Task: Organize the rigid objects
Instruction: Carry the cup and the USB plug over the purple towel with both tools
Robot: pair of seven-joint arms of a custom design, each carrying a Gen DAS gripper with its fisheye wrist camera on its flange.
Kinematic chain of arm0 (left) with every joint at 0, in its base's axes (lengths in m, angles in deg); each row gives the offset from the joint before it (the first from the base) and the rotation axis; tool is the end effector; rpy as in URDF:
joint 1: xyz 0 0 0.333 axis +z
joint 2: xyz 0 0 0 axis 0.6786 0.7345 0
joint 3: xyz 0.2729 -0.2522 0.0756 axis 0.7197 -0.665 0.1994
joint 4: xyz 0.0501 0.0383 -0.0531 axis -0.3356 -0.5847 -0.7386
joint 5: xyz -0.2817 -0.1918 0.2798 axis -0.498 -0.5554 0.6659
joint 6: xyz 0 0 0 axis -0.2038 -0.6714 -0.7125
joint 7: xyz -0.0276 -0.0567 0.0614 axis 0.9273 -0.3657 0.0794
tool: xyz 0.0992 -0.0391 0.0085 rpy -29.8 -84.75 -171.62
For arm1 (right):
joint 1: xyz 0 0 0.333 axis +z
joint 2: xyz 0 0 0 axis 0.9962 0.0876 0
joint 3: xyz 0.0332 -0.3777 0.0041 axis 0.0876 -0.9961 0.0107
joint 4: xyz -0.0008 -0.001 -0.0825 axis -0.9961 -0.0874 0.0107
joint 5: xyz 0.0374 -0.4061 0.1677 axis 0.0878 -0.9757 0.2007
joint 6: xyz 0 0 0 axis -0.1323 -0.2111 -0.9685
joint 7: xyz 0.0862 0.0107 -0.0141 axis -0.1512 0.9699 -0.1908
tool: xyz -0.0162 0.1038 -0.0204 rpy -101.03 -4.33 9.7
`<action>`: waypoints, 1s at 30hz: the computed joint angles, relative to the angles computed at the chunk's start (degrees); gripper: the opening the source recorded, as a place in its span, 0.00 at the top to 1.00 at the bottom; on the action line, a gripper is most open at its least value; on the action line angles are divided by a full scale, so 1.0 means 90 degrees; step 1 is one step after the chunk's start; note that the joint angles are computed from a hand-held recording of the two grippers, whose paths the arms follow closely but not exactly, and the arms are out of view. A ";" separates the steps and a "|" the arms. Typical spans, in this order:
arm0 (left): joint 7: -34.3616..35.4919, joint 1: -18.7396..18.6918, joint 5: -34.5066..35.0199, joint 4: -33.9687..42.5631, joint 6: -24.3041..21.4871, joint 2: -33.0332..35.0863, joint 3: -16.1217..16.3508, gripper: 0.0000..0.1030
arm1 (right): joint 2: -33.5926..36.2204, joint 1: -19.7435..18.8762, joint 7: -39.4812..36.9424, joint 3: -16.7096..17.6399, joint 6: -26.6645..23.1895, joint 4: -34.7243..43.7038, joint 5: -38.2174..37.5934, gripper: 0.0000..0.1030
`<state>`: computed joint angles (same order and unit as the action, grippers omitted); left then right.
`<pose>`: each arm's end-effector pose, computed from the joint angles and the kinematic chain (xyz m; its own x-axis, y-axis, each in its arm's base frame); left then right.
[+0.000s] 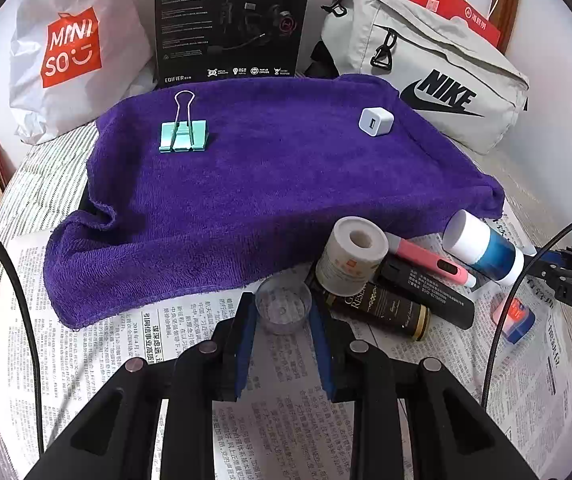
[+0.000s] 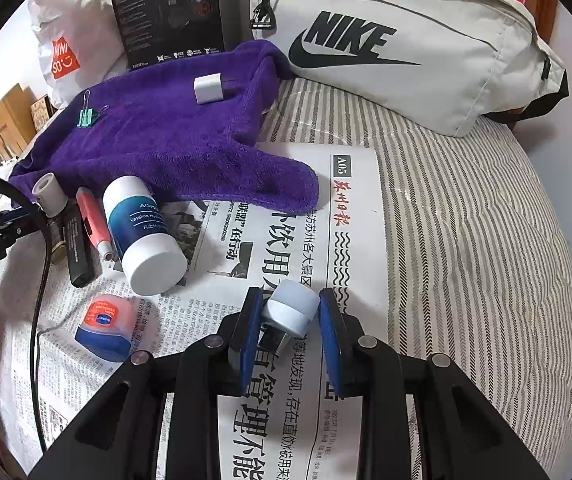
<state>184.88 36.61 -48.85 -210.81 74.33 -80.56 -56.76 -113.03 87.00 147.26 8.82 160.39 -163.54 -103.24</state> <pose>0.5728 -0.1243 0.4559 -0.5875 -0.8029 0.1008 -0.6985 0.4403 -0.5641 0.4293 0.0930 0.4470 -0.2597 -0.9653 -0.0284 -0.8232 0.2367 -0.5161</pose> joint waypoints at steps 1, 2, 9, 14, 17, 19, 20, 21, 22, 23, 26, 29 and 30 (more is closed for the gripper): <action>0.0018 -0.0001 -0.0023 -0.0006 0.0003 -0.0005 0.0000 0.75 | 0.0006 0.0050 -0.0053 -0.0035 -0.0047 0.0024 0.0060 0.72; 0.0017 -0.0001 -0.0026 -0.0013 0.0003 -0.0010 -0.0001 0.75 | 0.0006 0.0067 -0.0079 -0.0056 -0.0045 0.0031 0.0086 0.72; -0.0121 -0.0053 0.0040 -0.0091 0.0106 -0.0138 0.0068 0.75 | 0.0014 0.0137 -0.0193 -0.0081 -0.0049 0.0060 0.0260 0.72; -0.0274 -0.0025 0.0264 -0.0068 0.0099 -0.0053 0.0026 0.75 | 0.0079 0.0119 -0.0195 -0.0045 -0.0068 0.0079 0.0231 0.72; -0.0317 -0.0024 0.0296 -0.0048 0.0104 -0.0034 0.0015 0.75 | 0.0098 0.0095 -0.0133 -0.0004 -0.0083 0.0087 0.0139 0.72; -0.0351 -0.0020 0.0328 -0.0027 0.0096 -0.0018 0.0007 0.75 | 0.0094 0.0150 -0.0168 -0.0062 -0.0097 0.0095 0.0200 0.72; -0.0316 -0.0023 0.0302 -0.0009 0.0073 -0.0006 0.0005 0.75 | 0.0087 0.0175 -0.0200 -0.0092 -0.0090 0.0095 0.0235 0.72; -0.0231 -0.0023 0.0232 0.0014 0.0046 0.0011 0.0008 0.75 | 0.0062 0.0201 -0.0229 -0.0116 -0.0073 0.0088 0.0274 0.72; -0.0213 -0.0014 0.0213 0.0023 0.0015 0.0011 0.0009 0.75 | 0.0026 0.0230 -0.0269 -0.0135 -0.0038 0.0079 0.0312 0.72; -0.0180 -0.0003 0.0177 0.0048 -0.0056 0.0017 0.0017 0.75 | -0.0002 0.0230 -0.0281 -0.0125 -0.0014 0.0072 0.0322 0.72; -0.0237 0.0044 0.0174 0.0086 -0.0193 0.0007 0.0031 0.75 | -0.0085 0.0213 -0.0307 -0.0068 0.0018 0.0092 0.0316 0.72; -0.0213 0.0073 0.0164 0.0066 -0.0220 -0.0049 0.0051 0.75 | -0.0106 0.0286 -0.0432 -0.0114 0.0106 0.0123 0.0443 0.72; -0.0185 0.0086 0.0109 0.0067 -0.0258 -0.0076 0.0072 0.75 | -0.0104 0.0302 -0.0478 -0.0119 0.0127 0.0141 0.0476 0.72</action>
<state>183.21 37.39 -47.87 -210.21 72.01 -81.24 -56.12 -113.97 89.72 142.95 7.74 161.53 -162.27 -98.96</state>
